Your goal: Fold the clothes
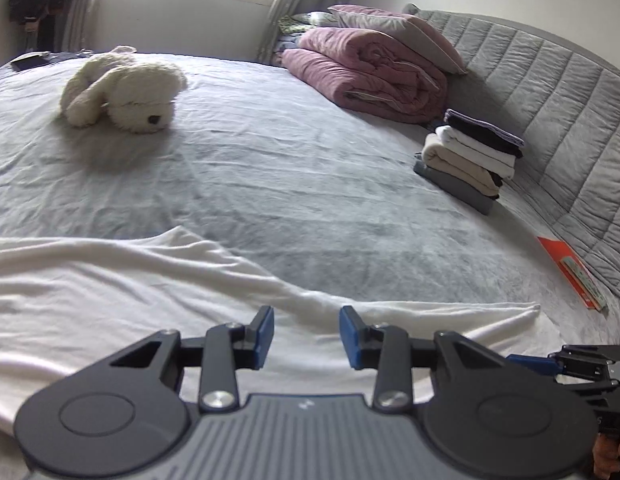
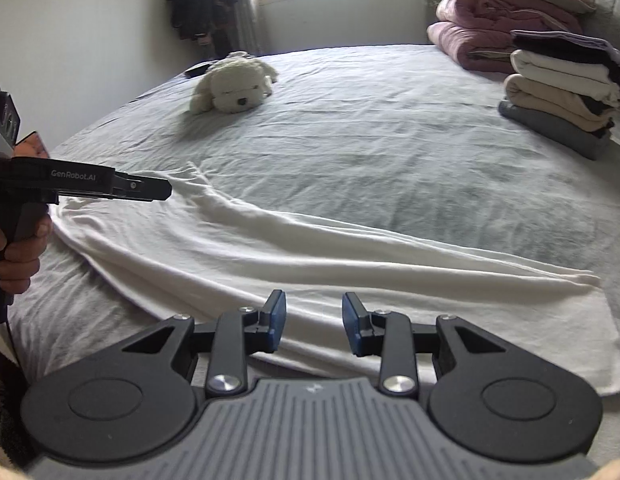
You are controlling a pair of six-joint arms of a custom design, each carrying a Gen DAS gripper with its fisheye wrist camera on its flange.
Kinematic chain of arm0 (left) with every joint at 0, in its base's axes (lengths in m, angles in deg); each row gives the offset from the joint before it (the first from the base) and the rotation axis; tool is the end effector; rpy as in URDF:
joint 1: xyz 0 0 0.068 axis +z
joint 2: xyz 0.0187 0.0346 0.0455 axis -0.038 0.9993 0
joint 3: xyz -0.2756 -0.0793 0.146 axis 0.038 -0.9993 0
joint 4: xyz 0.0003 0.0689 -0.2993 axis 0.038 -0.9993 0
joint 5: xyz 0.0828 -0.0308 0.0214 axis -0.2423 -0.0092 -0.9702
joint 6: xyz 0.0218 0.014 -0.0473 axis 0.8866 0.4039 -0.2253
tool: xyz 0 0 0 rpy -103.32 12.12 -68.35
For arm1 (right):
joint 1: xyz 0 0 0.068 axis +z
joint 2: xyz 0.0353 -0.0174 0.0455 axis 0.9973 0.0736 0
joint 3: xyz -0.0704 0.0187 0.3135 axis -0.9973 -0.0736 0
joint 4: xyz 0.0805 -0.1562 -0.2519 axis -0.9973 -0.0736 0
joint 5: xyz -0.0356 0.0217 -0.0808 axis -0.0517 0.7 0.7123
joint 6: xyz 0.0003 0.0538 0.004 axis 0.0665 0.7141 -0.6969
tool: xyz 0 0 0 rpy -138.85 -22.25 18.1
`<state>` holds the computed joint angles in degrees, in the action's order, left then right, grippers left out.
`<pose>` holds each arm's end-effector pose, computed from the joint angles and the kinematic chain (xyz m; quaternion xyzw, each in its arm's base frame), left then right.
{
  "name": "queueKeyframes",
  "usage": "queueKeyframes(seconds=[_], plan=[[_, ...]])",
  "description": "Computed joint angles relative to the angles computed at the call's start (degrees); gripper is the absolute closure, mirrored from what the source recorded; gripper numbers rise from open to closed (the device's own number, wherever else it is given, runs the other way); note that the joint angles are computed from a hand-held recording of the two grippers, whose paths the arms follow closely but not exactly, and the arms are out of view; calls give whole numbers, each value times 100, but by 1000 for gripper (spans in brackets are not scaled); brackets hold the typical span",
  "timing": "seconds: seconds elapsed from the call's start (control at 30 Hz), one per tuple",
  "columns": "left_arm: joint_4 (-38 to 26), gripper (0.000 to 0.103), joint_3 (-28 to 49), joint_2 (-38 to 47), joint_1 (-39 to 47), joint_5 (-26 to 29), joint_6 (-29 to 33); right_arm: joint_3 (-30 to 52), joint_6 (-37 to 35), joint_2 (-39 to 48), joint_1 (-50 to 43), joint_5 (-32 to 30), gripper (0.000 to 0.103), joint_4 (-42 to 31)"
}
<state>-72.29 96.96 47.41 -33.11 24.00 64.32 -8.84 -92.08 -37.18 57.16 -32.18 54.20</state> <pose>0.2193 -0.1331 0.1598 0.1055 0.8877 -0.2036 0.3994 0.1291 -0.0449 0.1229 -0.0957 0.8948 0.1391 0.4133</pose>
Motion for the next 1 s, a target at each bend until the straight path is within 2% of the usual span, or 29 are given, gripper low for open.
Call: queueKeyframes(seconds=[0.23,0.4,0.6,0.73,0.83,1.0], plan=[[-806,68,-687,-1428,939,397,225,-73,386,-59,1335,124,76,4],[-1247,70,-923,-1926,1830,726,276,-153,902,361,2252,829,77,806],[-1467,73,-1004,-1828,2787,1087,169,-161,916,581,2683,1270,77,1207],[-1433,78,-1005,-1620,3115,1277,-15,-176,800,402,2928,1562,77,1173],[-1319,90,-1012,-1537,3217,1395,-115,-199,535,259,3043,1728,77,1087],[-1187,91,-989,-1394,3061,1242,-310,-129,424,684,2974,1742,77,1348]])
